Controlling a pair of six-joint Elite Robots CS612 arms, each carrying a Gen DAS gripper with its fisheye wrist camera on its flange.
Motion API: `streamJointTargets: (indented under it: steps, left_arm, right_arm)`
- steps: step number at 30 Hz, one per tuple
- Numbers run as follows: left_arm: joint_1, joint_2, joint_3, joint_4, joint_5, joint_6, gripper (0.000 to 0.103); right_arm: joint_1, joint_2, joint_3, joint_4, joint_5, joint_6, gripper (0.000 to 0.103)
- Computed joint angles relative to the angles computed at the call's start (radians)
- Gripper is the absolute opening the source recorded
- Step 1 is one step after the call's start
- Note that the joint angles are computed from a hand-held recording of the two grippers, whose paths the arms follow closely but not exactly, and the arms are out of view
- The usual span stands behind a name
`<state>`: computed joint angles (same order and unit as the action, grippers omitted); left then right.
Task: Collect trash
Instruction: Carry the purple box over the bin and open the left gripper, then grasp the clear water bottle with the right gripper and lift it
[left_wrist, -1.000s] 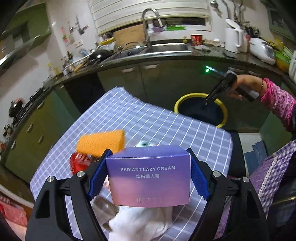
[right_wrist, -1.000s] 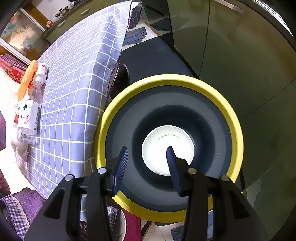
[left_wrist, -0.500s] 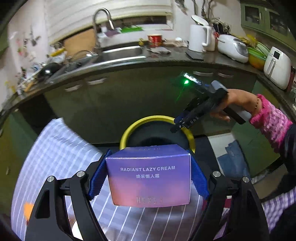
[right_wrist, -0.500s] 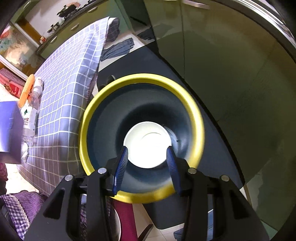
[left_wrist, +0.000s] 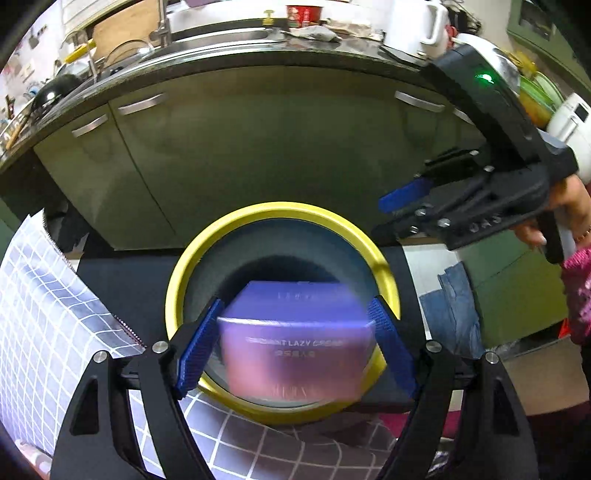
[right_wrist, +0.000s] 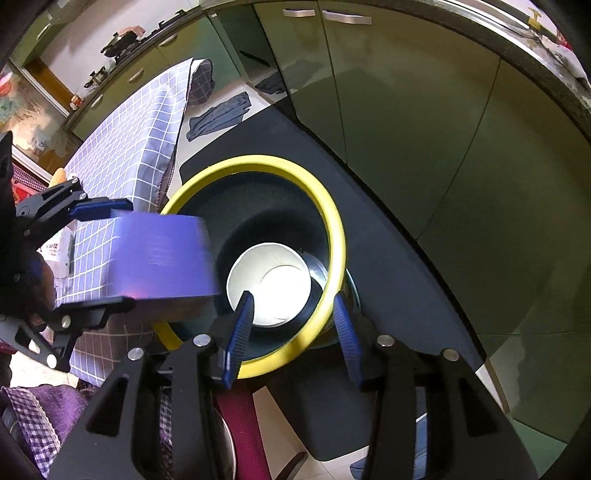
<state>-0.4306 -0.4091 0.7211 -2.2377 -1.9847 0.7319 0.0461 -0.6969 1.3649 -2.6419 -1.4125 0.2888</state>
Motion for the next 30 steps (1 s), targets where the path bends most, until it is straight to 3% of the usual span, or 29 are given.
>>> streamJointTargets:
  steps: [3,9,15,23,30]
  left_arm:
    - [0.009,-0.01,0.016,-0.025,-0.013,-0.014,0.085]
    - [0.049,-0.088,0.132,-0.143,-0.071,-0.056,0.089]
    - [0.107,-0.191,0.325,-0.352,-0.075,-0.141,0.093]
    - [0.189,-0.258,0.502,-0.625,0.108,-0.292,0.094]
    - [0.252,-0.253,0.52,-0.684,0.173,-0.403,0.097]
  right_arm:
    - [0.0,-0.003,0.003,0.001,0.0,-0.006,0.043]
    - [0.012,0.009,-0.026,0.02,0.011,-0.027,0.044]
    - [0.039,0.048,-0.117,0.093,0.025,-0.087,0.044]
    - [0.103,0.165,-0.395,0.275,0.092,-0.24,0.044]
    - [0.163,0.331,-0.771,0.516,0.227,-0.362,0.052]
